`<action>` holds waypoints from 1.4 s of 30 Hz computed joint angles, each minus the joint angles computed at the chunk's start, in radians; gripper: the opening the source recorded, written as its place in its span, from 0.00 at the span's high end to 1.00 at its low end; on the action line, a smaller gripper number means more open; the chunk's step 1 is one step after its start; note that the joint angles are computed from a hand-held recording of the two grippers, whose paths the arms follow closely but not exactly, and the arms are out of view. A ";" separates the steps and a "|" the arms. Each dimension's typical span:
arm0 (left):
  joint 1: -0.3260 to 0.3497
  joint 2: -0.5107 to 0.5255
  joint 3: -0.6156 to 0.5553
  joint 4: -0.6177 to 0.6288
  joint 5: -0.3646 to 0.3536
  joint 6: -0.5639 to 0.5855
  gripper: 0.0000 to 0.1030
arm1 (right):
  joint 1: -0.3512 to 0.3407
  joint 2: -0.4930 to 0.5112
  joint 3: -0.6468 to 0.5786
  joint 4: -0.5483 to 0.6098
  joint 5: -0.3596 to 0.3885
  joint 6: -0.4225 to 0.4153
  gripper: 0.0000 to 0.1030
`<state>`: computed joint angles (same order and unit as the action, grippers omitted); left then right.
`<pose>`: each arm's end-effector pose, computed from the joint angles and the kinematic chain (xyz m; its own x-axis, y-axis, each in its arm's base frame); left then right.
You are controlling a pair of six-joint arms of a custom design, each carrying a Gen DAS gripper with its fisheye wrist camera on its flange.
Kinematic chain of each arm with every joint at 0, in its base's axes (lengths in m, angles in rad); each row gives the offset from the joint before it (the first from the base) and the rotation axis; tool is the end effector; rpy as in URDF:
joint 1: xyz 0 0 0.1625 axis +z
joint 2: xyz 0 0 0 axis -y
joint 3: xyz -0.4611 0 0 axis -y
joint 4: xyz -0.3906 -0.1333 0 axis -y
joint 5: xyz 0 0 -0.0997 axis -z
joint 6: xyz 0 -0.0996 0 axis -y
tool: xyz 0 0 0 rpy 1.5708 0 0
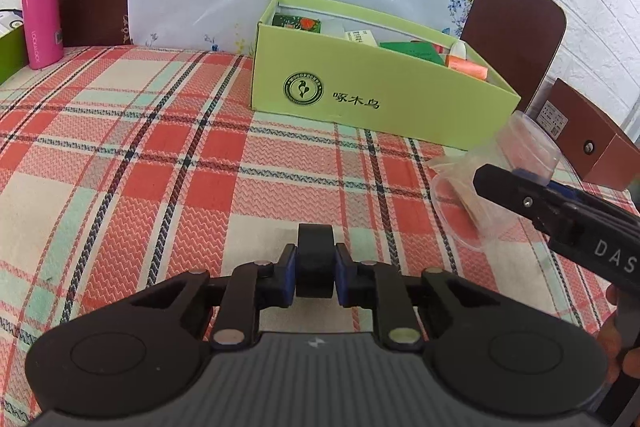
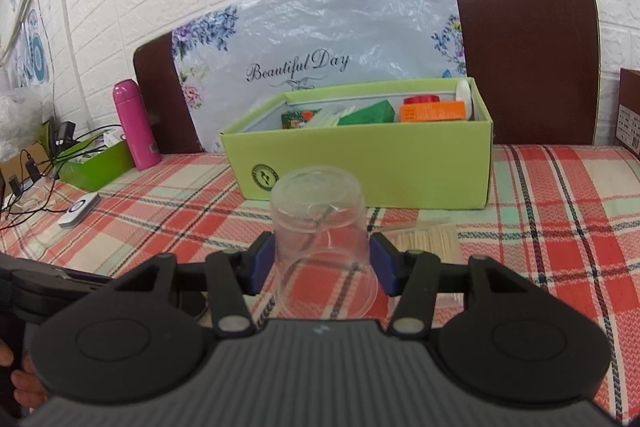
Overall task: Organize objects
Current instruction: 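Grasp the black tape roll with the left gripper while the right grasps the clear cup, then carry the black tape and clear cup into the lime-green box and release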
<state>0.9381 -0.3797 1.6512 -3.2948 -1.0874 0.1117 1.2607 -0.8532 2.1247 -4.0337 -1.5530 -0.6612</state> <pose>-0.2523 -0.6478 -0.0756 -0.7697 0.4383 -0.4641 0.6215 0.6807 -0.3879 -0.0385 -0.5629 0.1924 -0.8249 0.0118 0.5652 -0.4986 0.4560 -0.7372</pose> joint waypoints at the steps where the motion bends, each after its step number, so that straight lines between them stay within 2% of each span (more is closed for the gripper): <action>1: -0.002 -0.001 0.001 -0.003 -0.001 0.002 0.82 | 0.002 -0.003 0.001 -0.001 0.004 -0.001 0.50; 14: -0.025 -0.010 -0.012 -0.033 -0.031 0.044 0.82 | 0.009 -0.033 0.010 -0.032 0.028 0.000 0.50; 23: -0.051 0.002 -0.110 -0.057 -0.097 0.144 0.82 | 0.014 -0.067 -0.032 -0.071 0.041 -0.019 0.50; 33: -0.054 0.094 -0.342 -0.024 -0.080 0.206 0.82 | 0.045 -0.056 -0.182 -0.030 0.055 -0.084 0.50; 42: -0.009 0.222 -0.644 0.131 -0.090 0.213 0.82 | 0.085 0.068 -0.461 0.117 0.005 -0.149 0.50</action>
